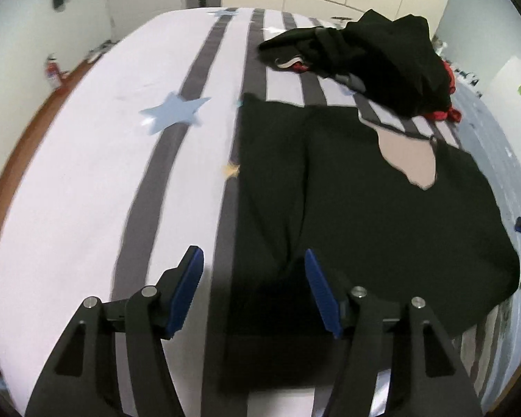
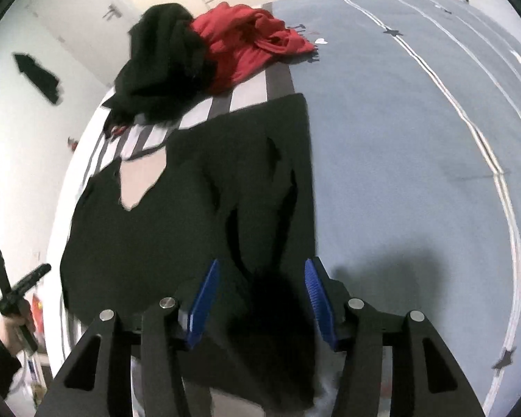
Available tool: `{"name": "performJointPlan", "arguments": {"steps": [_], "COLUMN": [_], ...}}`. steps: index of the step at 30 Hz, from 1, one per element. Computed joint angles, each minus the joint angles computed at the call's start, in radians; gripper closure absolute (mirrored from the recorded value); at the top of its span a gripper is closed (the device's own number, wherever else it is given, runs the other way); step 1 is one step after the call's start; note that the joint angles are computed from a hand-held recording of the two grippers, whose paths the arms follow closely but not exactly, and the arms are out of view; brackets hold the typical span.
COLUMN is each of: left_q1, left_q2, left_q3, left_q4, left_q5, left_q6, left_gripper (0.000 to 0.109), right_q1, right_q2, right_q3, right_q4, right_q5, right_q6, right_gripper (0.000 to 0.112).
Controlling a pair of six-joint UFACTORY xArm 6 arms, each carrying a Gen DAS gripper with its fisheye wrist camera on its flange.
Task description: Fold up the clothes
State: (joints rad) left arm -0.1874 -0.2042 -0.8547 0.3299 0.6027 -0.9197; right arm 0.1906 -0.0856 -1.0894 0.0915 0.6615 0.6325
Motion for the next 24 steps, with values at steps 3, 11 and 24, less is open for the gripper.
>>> {"name": "performJointPlan", "arguments": {"steps": [3,11,24], "left_q1": [0.045,0.114,0.094], "left_q2": [0.111,0.247,0.327], "left_q3": [-0.056,-0.138,-0.219], "left_q4": [-0.052,-0.169,-0.111], "left_q5": [-0.103,-0.174,-0.129], "left_q6": [0.089,0.263,0.3], "left_gripper": [0.051,0.051,0.096], "right_q1": [0.004,-0.004,-0.017], "right_q2": [0.087,0.19,0.281], "right_q3": [-0.068,-0.14,-0.192], "right_q4": [-0.065,-0.156,-0.161], "right_q5": [-0.011,-0.007,-0.017], "right_q6": [0.096,0.213,0.143], "right_gripper": [0.064,0.064,0.078]}}
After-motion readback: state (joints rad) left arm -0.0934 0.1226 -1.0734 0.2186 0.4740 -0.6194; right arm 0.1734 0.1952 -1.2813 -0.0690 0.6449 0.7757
